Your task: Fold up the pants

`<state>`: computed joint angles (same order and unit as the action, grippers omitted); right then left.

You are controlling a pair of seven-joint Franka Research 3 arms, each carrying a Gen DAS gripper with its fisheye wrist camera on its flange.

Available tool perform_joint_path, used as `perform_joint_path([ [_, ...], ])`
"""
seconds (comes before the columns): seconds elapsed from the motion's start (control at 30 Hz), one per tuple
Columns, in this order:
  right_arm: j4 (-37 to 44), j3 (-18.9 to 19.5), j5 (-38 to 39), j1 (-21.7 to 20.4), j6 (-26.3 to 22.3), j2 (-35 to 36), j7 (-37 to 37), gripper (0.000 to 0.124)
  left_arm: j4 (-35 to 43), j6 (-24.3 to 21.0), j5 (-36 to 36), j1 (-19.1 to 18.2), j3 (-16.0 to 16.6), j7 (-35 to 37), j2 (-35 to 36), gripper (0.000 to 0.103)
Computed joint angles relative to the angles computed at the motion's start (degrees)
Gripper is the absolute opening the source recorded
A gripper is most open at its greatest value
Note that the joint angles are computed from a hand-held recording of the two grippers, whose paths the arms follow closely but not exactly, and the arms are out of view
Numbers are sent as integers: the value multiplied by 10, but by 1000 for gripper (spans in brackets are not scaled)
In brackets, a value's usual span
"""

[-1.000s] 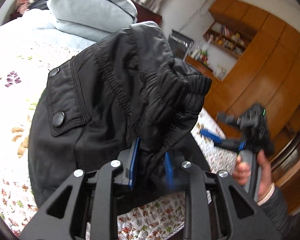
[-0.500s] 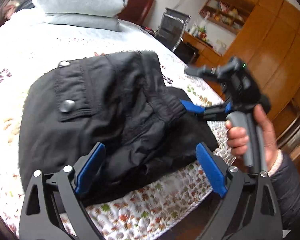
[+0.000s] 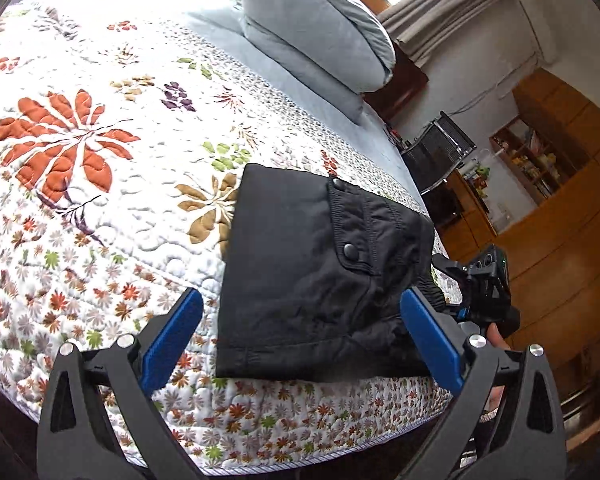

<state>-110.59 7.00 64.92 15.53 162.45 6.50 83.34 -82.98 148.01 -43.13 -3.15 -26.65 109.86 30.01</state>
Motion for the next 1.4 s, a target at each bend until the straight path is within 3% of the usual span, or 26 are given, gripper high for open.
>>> perform_joint_path([
  [0.1, -10, -9, -91, 10, 2, -4, 67, 70, -3, -12, 11, 1, 12, -25, -4, 100],
  [0.13, -16, -11, -109, 10, 3, -8, 86, 54, -5, -14, 14, 0, 15, -34, -5, 100],
  [0.17, -21, -11, -111, 8, 1, -13, 91, 42, -6, -17, 16, 1, 17, -42, -5, 100],
  [0.27, -32, -6, -30, -2, -8, -29, 25, 31, -17, -11, 22, -5, 19, -63, -5, 100],
  [0.43, -24, -8, 78, 4, -4, -48, -73, 28, -25, -17, 37, -9, 19, -83, -7, 100],
  [0.6, -21, -17, 79, 13, -3, -70, -90, 27, -21, -18, 54, -14, 21, -98, -9, 100],
  [0.83, -68, -39, 170, 23, 8, -140, -166, 27, -8, -35, 70, -22, 21, -113, -2, 100],
  [1.1, -184, -70, 151, 25, 56, -247, -138, 27, 14, -59, 97, -37, 20, -122, 13, 100],
  [1.23, -220, -85, 134, 31, 60, -260, -112, 27, 25, -70, 109, -45, 19, -126, 21, 100],
  [1.4, -246, -98, 246, 50, 67, -265, -191, 27, 32, -79, 123, -54, 19, -127, 23, 100],
])
